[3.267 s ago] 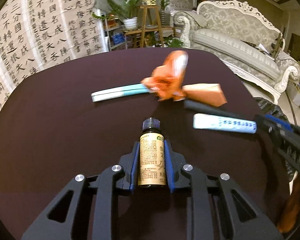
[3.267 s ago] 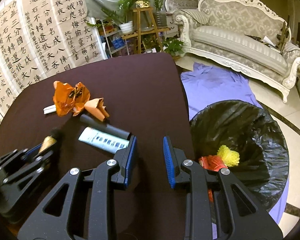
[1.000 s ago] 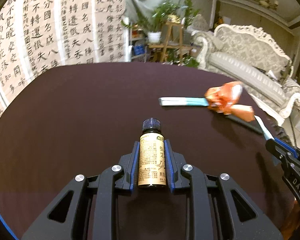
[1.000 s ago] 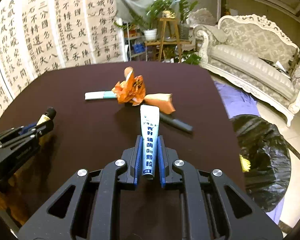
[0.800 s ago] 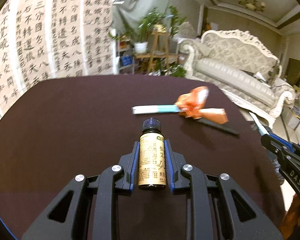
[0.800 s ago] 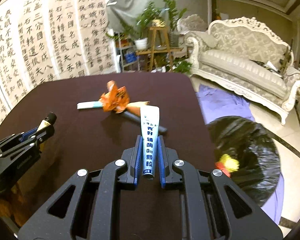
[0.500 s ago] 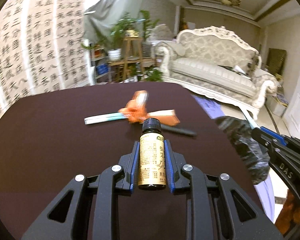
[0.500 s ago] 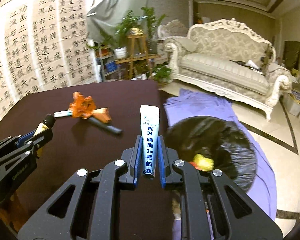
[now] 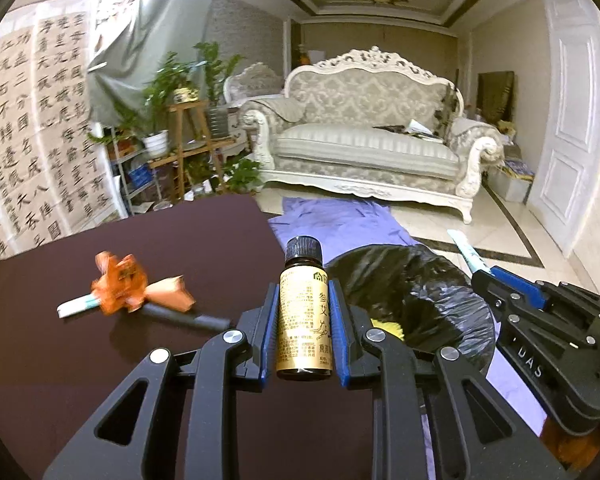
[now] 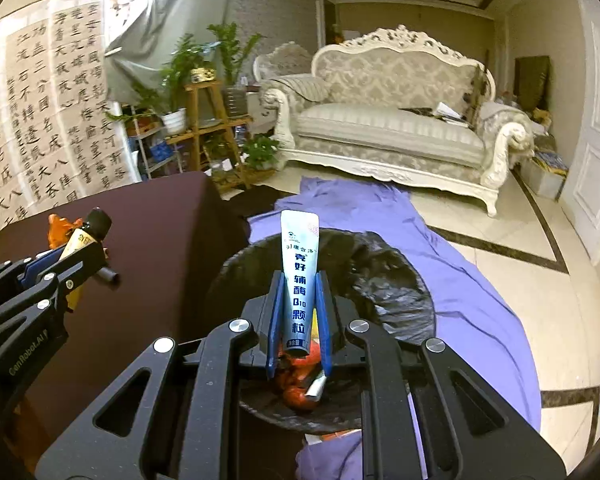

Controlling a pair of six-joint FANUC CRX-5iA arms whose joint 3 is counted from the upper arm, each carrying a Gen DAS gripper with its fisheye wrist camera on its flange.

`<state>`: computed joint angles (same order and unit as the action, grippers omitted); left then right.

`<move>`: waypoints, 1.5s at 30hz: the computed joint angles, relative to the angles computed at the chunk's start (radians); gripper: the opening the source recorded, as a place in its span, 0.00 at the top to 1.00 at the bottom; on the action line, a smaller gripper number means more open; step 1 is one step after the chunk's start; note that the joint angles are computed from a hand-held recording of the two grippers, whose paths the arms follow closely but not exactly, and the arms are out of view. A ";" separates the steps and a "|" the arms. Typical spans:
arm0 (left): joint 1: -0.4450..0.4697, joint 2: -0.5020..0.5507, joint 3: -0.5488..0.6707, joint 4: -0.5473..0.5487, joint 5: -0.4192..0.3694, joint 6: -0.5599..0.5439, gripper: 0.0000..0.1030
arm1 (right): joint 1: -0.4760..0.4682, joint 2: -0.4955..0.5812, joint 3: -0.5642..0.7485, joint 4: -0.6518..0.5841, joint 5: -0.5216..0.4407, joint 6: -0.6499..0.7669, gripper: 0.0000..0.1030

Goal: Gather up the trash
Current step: 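Carry the bottle and white tube over the bin and open both tools, then move both open tools back over the table toward the remaining black marker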

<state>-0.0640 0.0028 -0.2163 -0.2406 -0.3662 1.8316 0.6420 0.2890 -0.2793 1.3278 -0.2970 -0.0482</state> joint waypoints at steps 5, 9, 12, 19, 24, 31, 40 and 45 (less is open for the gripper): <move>-0.042 0.066 0.071 -0.043 -0.044 0.035 0.76 | -0.012 0.024 0.017 -0.062 -0.004 0.042 0.85; -0.063 0.107 0.117 -0.062 -0.074 0.050 0.76 | -0.010 0.046 0.043 -0.133 -0.012 0.096 0.85; -0.070 0.136 0.148 -0.056 -0.096 0.040 0.76 | -0.014 0.058 0.052 -0.163 -0.014 0.118 0.85; -0.082 0.201 0.216 -0.037 -0.154 0.020 0.76 | -0.016 0.077 0.074 -0.227 -0.022 0.168 0.85; -0.084 0.237 0.259 -0.022 -0.204 -0.003 0.69 | -0.014 0.093 0.099 -0.296 -0.026 0.219 0.80; -0.087 0.239 0.269 -0.043 -0.216 0.025 0.34 | -0.014 0.097 0.106 -0.321 -0.033 0.210 0.75; -0.083 0.223 0.256 -0.050 -0.216 0.034 0.28 | -0.012 0.092 0.101 -0.319 -0.037 0.205 0.74; -0.067 0.184 0.220 -0.057 -0.220 0.047 0.28 | 0.012 0.086 0.105 -0.359 -0.042 0.241 0.74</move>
